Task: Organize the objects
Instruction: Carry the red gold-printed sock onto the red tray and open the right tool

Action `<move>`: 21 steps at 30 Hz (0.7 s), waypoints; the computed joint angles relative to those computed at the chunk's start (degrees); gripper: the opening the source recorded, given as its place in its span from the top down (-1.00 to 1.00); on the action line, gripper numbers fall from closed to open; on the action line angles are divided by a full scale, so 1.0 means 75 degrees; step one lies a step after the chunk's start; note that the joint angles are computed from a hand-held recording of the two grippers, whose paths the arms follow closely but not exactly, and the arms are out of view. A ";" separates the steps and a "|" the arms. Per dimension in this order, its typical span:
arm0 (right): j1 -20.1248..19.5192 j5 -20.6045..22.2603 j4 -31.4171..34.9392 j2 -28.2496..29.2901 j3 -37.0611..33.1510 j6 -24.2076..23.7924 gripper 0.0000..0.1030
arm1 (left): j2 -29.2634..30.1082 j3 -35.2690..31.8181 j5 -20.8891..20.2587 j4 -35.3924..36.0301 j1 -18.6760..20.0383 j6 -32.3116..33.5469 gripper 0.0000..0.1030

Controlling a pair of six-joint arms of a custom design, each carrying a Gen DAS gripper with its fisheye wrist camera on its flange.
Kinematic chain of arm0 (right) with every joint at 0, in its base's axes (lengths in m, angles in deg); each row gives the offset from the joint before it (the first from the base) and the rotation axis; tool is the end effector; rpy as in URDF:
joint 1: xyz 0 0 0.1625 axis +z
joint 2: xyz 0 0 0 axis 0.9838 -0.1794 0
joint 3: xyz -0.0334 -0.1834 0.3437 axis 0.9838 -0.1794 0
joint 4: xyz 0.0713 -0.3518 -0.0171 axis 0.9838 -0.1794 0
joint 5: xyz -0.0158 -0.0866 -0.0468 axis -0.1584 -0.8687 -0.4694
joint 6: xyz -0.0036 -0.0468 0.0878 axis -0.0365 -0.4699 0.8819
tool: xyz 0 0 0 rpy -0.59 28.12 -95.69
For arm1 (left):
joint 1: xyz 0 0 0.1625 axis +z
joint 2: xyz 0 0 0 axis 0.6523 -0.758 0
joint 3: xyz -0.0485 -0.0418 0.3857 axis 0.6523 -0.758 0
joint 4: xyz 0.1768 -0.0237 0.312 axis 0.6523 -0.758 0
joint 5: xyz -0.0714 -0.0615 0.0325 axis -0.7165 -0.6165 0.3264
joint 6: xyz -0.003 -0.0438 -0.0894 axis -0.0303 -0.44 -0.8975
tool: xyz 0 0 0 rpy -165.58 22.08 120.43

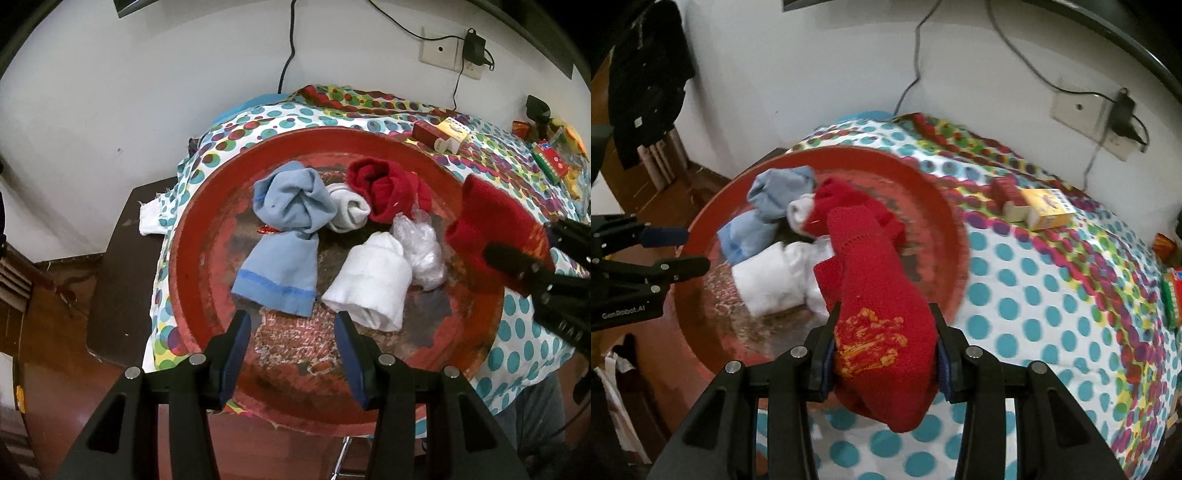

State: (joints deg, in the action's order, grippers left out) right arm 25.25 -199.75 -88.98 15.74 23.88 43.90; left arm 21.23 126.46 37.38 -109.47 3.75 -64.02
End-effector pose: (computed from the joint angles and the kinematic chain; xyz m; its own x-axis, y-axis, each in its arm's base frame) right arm 0.2579 -0.5986 0.1677 -0.5296 -0.6786 0.5090 -0.7994 0.5999 -0.0320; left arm -0.2358 -0.5335 0.2127 -0.6349 -0.0924 -0.7670 0.3034 0.8833 -0.3575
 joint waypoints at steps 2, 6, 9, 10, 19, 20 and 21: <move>0.0065 -0.0032 -0.0036 0.0120 -0.0030 -0.0006 0.23 | -0.0028 0.0023 -0.0003 0.0032 -0.0005 -0.0043 0.06; 0.0133 -0.0019 0.0104 0.0269 -0.0150 0.0118 0.23 | -0.0079 0.0039 0.0008 0.0151 0.0002 -0.0177 0.06; 0.0184 -0.0040 0.0187 0.0415 -0.0310 0.0119 0.23 | -0.0126 0.0054 0.0050 0.0232 0.0009 -0.0273 0.06; 0.0199 -0.0062 0.0130 0.0474 -0.0353 0.0092 0.23 | -0.0147 0.0066 0.0017 0.0191 0.0028 -0.0266 0.06; 0.0239 -0.0194 0.0267 0.1025 -0.1076 0.0207 0.23 | -0.0177 0.0110 -0.0043 0.0027 0.0119 -0.0274 0.06; 0.0231 -0.0250 0.0222 0.1083 -0.1130 0.0191 0.23 | -0.0156 0.0096 -0.0069 0.0014 0.0137 -0.0248 0.06; 0.0211 -0.0250 0.0251 0.1094 -0.1141 0.0227 0.23 | -0.0145 0.0092 -0.0100 0.0000 0.0151 -0.0220 0.06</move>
State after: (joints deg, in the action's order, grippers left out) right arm 26.84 -201.62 -87.10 23.95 15.33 45.60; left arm 20.14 127.15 36.63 -109.47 4.88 -65.66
